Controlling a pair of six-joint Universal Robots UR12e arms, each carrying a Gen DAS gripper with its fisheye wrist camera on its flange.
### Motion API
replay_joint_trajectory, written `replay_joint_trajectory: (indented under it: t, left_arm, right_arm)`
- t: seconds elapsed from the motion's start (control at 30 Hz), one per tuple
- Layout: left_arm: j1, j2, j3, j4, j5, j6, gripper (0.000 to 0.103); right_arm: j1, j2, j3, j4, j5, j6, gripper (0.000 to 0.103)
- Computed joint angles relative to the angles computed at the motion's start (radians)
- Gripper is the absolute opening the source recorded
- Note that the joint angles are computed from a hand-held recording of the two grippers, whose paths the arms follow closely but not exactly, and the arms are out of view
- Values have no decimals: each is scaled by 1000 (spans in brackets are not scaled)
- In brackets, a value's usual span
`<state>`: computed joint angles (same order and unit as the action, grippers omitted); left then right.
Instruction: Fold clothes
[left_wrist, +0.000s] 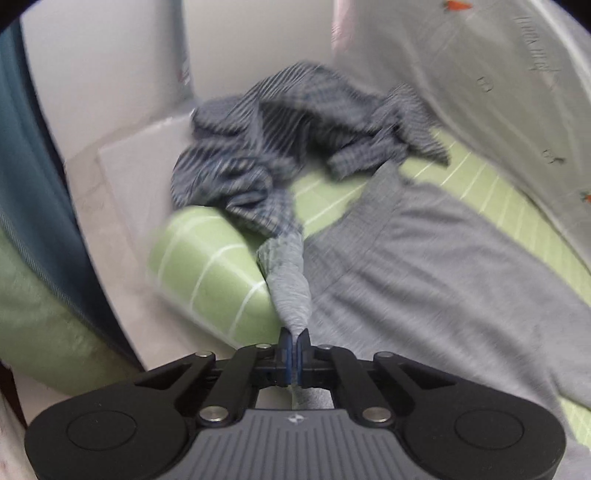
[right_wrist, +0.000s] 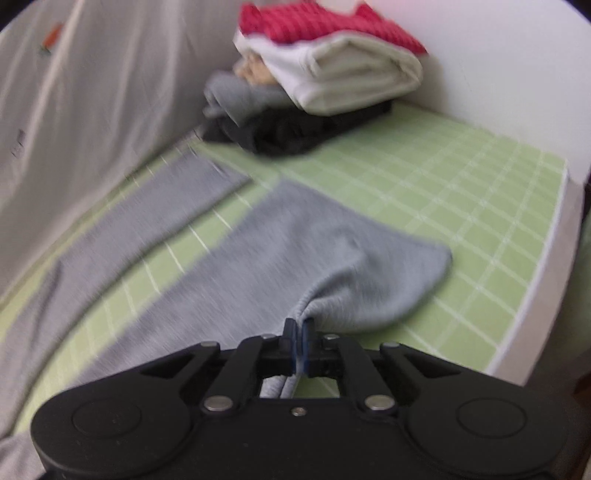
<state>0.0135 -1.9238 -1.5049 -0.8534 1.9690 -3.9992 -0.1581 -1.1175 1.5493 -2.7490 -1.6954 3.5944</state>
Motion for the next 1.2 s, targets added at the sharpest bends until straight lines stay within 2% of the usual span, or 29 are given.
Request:
replay_joint_trajectory:
  t: [0.07, 0.2, 0.4, 0.63, 0.83, 1.03, 1.2]
  left_arm:
    - [-5, -8, 18, 11, 11, 17, 2]
    - [-2, -16, 34, 52, 5, -13, 2]
    - [-13, -40, 94, -15, 55, 12, 2]
    - [1, -16, 60, -41, 42, -52, 1]
    - [8, -1, 27, -9, 19, -95, 0]
    - [6, -24, 59, 51, 32, -65, 0]
    - [9, -71, 132, 92, 44, 0, 0]
  right_arm:
    - [2, 7, -18, -33, 8, -22, 3]
    - [2, 24, -50, -84, 31, -29, 3]
    - [-5, 52, -95, -110, 61, -16, 3]
    - [-2, 74, -128, -89, 71, -24, 3]
    - [2, 76, -129, -75, 67, -26, 3]
    - [4, 91, -155, -90, 61, -27, 3]
    - [8, 129, -227, -109, 64, -51, 3]
